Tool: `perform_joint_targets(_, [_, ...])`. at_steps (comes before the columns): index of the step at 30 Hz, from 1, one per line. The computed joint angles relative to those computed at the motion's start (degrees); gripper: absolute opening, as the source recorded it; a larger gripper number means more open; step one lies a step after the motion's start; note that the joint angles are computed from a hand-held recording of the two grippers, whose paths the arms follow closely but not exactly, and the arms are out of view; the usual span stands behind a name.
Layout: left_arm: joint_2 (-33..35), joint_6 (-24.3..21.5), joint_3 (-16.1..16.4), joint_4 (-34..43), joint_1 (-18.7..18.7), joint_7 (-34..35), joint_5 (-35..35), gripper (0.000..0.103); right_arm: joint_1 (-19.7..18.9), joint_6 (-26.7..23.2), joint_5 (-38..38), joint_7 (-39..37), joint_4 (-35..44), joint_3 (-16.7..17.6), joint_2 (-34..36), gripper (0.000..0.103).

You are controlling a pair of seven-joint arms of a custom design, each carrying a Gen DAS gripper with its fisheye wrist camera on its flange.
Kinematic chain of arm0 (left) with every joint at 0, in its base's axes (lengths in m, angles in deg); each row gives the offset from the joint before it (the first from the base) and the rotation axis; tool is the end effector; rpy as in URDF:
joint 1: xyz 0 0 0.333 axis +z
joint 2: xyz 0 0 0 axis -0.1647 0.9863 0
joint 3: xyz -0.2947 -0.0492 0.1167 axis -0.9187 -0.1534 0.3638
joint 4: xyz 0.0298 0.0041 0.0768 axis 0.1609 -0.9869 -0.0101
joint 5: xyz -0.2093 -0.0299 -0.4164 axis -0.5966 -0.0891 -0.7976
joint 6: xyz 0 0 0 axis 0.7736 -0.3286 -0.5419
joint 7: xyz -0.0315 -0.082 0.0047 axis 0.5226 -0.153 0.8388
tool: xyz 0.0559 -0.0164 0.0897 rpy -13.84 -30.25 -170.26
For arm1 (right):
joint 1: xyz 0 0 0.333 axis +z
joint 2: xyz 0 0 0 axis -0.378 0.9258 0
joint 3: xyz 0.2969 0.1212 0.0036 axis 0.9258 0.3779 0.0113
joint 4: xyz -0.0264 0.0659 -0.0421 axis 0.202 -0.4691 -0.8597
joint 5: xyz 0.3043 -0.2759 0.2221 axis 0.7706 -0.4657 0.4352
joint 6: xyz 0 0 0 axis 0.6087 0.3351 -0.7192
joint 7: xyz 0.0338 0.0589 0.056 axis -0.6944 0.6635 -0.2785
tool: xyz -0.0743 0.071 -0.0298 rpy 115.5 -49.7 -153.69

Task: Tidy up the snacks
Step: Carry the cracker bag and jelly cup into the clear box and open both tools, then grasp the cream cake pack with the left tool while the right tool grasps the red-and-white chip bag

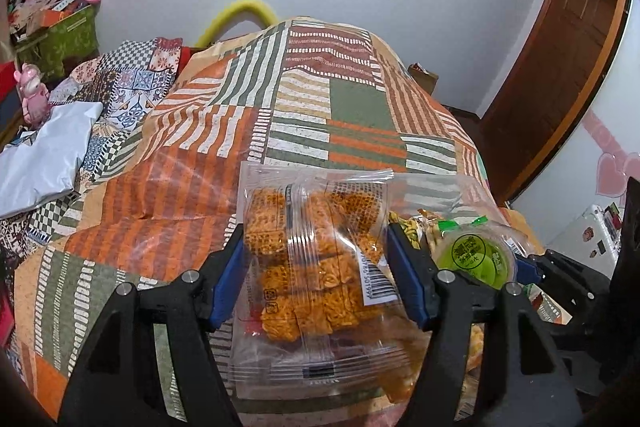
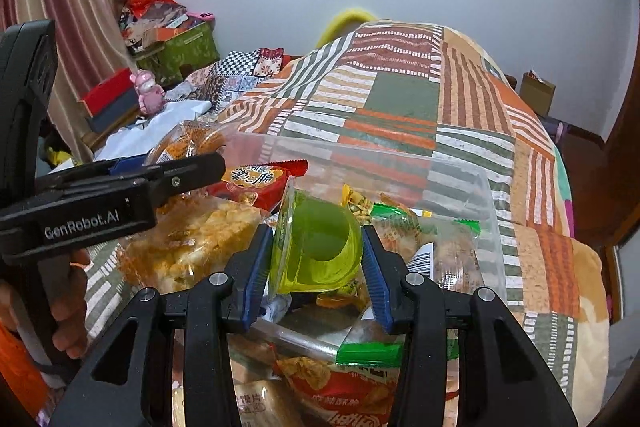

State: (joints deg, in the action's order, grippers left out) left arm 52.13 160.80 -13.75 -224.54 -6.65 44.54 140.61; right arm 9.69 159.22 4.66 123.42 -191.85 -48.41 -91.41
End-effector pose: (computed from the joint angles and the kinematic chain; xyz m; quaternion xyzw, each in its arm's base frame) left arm 0.4472 -0.1656 0.3298 -0.7512 0.5348 -0.3183 0.2199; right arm 0.4679 0.3433 0.3572 -0.8338 0.4012 -0.0984 0.3663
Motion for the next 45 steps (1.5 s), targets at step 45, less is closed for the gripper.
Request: perform_joint_targets(45, [-14.18,-10.48,-9.41,-11.35,-13.94,14.23,-23.4,0.088,5.55,2.15,4.46,0.95,-19.46,-7.69,-20.1,0.064])
